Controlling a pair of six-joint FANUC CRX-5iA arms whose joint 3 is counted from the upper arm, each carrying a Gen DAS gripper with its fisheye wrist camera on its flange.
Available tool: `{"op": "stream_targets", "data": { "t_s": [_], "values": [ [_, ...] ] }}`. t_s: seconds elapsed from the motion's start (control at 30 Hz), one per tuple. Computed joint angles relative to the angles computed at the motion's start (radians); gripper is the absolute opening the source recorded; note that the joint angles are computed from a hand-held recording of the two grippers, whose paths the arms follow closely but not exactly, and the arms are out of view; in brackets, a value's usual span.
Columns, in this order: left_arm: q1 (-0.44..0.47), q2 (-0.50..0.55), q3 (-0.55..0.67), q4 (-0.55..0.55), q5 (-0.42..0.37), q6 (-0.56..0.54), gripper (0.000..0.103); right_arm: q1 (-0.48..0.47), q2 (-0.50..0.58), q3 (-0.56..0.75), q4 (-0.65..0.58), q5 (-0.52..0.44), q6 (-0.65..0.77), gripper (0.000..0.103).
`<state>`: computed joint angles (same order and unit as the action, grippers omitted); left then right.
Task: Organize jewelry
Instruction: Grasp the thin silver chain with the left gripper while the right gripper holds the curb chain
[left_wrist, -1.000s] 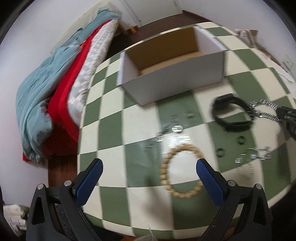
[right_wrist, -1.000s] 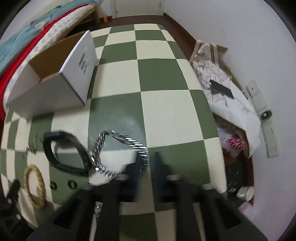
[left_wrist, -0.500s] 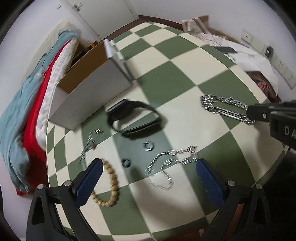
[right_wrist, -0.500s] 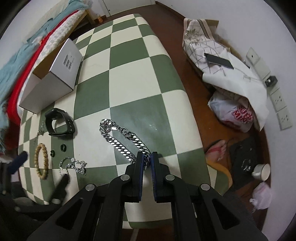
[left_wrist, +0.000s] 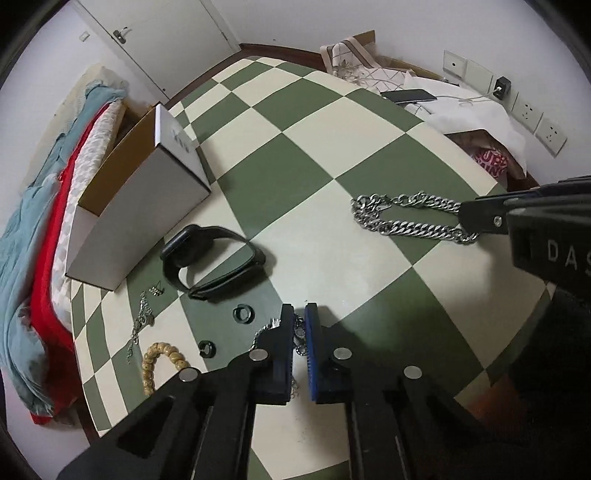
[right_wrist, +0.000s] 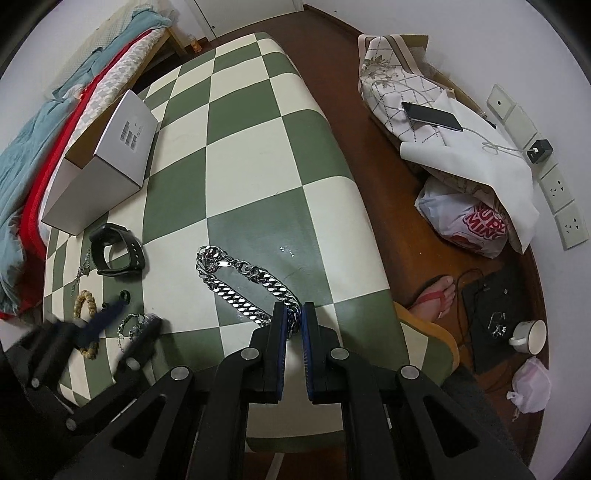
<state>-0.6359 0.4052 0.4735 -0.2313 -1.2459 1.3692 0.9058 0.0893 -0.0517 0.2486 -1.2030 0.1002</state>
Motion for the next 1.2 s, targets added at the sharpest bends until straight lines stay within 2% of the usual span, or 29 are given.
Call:
{"op": "stream_targets", "data": {
  "t_s": [0.1, 0.33, 0.7, 0.8, 0.9, 0.97, 1.0, 1.13, 1.17, 1.2],
  "values": [
    [0.017, -0.005, -0.005, 0.019, -0.010, 0.023, 0.000, -0.001, 0.000, 0.002, -0.002, -0.004, -0.002, 0.008],
    [0.100, -0.041, -0.004, 0.112, -0.025, 0.058, 0.000, 0.020, -0.024, -0.015, 0.051, 0.016, -0.058, 0.008],
    [0.192, -0.077, 0.025, 0.205, -0.023, 0.063, 0.000, 0.035, -0.010, 0.064, 0.114, 0.045, -0.048, 0.008],
    [0.234, -0.063, -0.003, 0.340, -0.035, 0.015, 0.001, 0.038, -0.002, 0.088, 0.128, 0.037, -0.040, 0.008],
    [0.230, -0.027, -0.004, 0.362, -0.082, 0.016, 0.018, 0.037, 0.004, 0.104, 0.131, 0.019, -0.034, 0.008],
    [0.211, -0.013, -0.021, 0.342, -0.083, 0.024, 0.050, 0.035, 0.001, 0.100, 0.128, 0.015, -0.041, 0.008],
    [0.198, -0.007, -0.024, 0.317, -0.083, 0.036, 0.052, 0.035, -0.001, 0.095, 0.125, 0.013, -0.046, 0.008],
    [0.149, 0.006, -0.026, 0.238, -0.084, 0.039, 0.052, 0.036, -0.015, 0.065, 0.103, 0.009, -0.069, 0.008],
    [0.132, -0.002, -0.038, 0.205, -0.065, 0.038, 0.054, 0.037, -0.017, 0.060, 0.099, 0.007, -0.072, 0.008],
    [0.123, -0.021, -0.063, 0.190, -0.023, 0.038, 0.051, 0.038, -0.018, 0.056, 0.095, 0.004, -0.073, 0.008]
  ]
}}
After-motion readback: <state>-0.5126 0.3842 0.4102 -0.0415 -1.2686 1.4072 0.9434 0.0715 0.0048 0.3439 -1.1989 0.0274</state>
